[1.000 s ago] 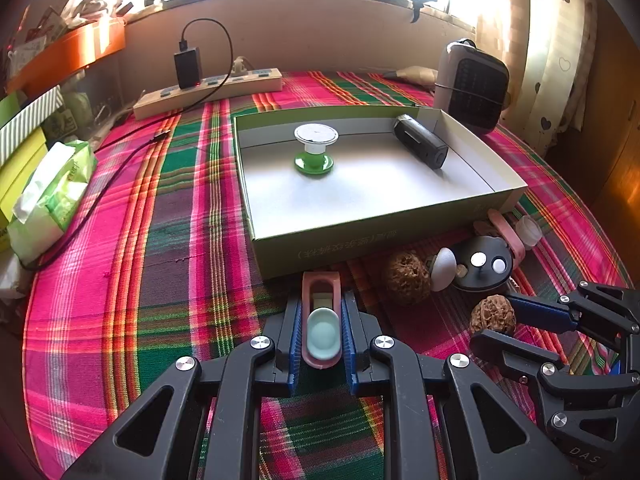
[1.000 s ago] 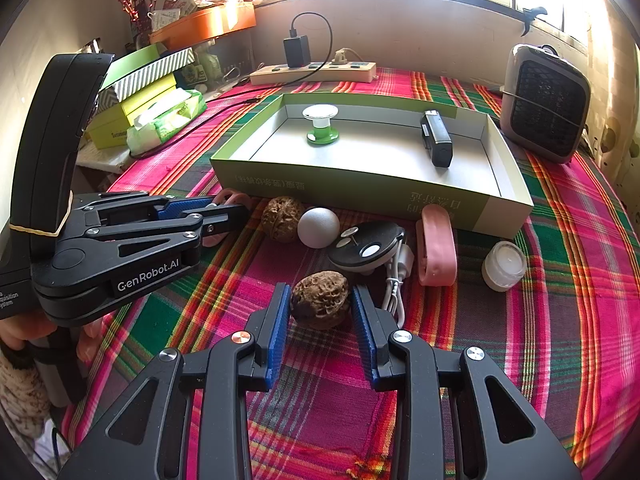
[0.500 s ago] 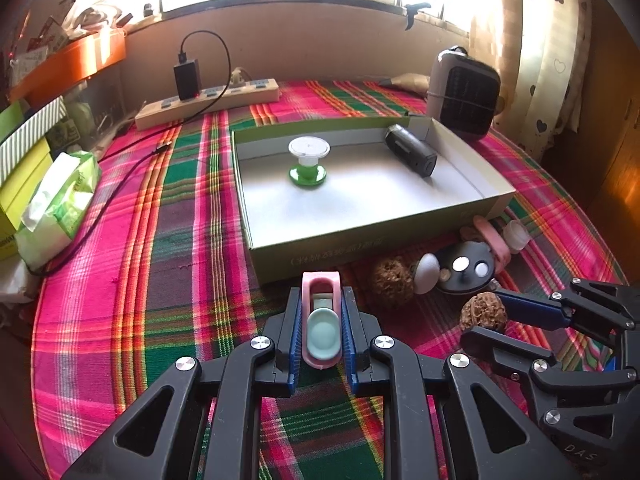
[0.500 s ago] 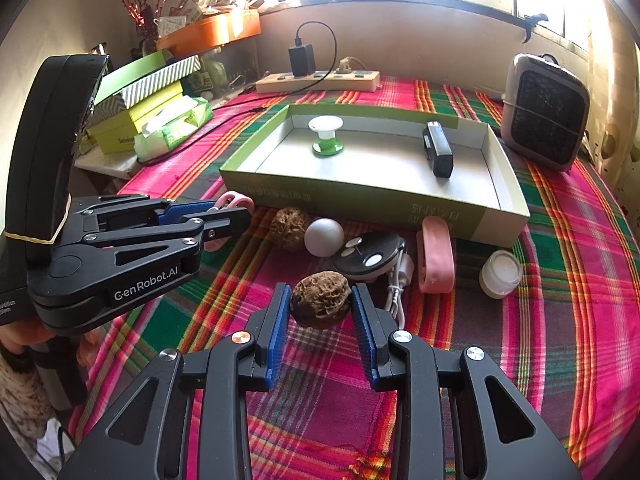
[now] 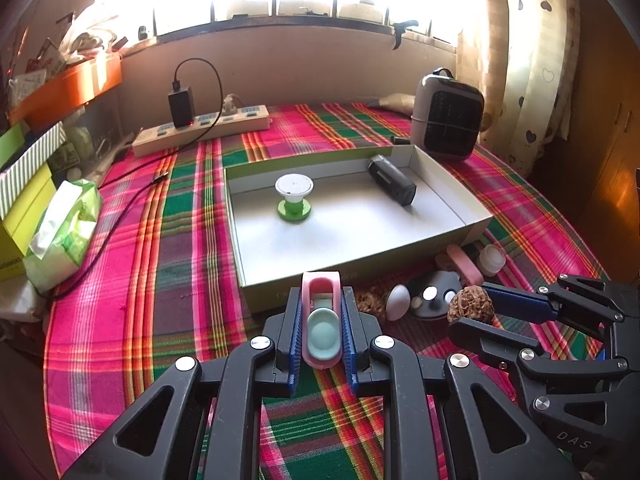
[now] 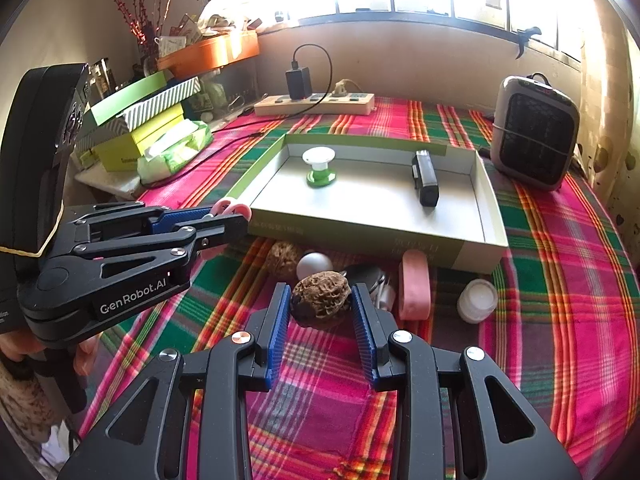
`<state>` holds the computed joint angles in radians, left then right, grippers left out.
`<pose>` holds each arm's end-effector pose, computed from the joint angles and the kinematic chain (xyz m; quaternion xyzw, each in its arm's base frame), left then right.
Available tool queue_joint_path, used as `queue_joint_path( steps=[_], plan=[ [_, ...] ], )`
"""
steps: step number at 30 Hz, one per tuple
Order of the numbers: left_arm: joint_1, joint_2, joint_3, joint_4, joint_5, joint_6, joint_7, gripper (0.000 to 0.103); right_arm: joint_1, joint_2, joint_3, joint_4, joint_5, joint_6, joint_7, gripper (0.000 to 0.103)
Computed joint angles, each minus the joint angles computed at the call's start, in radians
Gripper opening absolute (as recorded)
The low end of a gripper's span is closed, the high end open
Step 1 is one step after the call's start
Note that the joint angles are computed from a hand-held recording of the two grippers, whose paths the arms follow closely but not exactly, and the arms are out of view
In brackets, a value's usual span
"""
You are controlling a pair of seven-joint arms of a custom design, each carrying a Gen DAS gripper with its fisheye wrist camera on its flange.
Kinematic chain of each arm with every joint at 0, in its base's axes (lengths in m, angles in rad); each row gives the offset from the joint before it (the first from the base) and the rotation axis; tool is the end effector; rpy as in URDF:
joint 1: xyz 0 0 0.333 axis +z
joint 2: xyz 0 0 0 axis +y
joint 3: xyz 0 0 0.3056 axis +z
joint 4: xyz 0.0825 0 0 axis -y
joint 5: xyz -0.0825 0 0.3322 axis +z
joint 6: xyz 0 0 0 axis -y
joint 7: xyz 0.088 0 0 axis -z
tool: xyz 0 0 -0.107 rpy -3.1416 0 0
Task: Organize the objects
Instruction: 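Lift and carry the soap holder and walnut pod over the tray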
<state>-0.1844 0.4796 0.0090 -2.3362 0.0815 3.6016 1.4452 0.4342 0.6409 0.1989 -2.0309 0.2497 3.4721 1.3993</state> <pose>0.5261 -0.1039 0.2642 -0.6059 0.6976 -0.3085 0.2260 0.5155 0.3236 0.2596 -0.7795 0.4917 -0.1548 0.3558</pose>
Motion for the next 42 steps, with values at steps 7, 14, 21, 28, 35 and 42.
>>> queue_joint_path(
  steps=[7, 14, 21, 28, 35, 42],
  plan=[
    [0.012, 0.005, -0.007, 0.025, 0.008, -0.01, -0.012, 0.016, -0.005, -0.002, -0.01, 0.025, -0.001, -0.008, -0.003, 0.033],
    [0.034, 0.032, -0.017, 0.086, 0.038, -0.044, -0.038, 0.016, 0.012, 0.027, -0.046, 0.114, 0.014, -0.058, -0.018, 0.033],
    [0.037, 0.072, -0.007, 0.165, 0.068, -0.095, -0.066, 0.016, 0.054, 0.087, -0.115, 0.253, 0.034, -0.141, -0.037, 0.033],
    [0.051, 0.12, -0.01, 0.253, 0.105, -0.149, -0.099, 0.016, 0.089, 0.194, -0.192, 0.453, 0.035, -0.268, -0.009, 0.033],
    [0.053, 0.164, -0.002, 0.329, 0.131, -0.195, -0.134, 0.016, 0.109, 0.298, -0.254, 0.65, -0.021, -0.398, 0.058, 0.033],
    [0.055, 0.192, 0.004, 0.377, 0.157, -0.234, -0.167, 0.016, 0.09, 0.42, -0.258, 0.888, -0.098, -0.554, 0.11, 0.033]
  ],
)
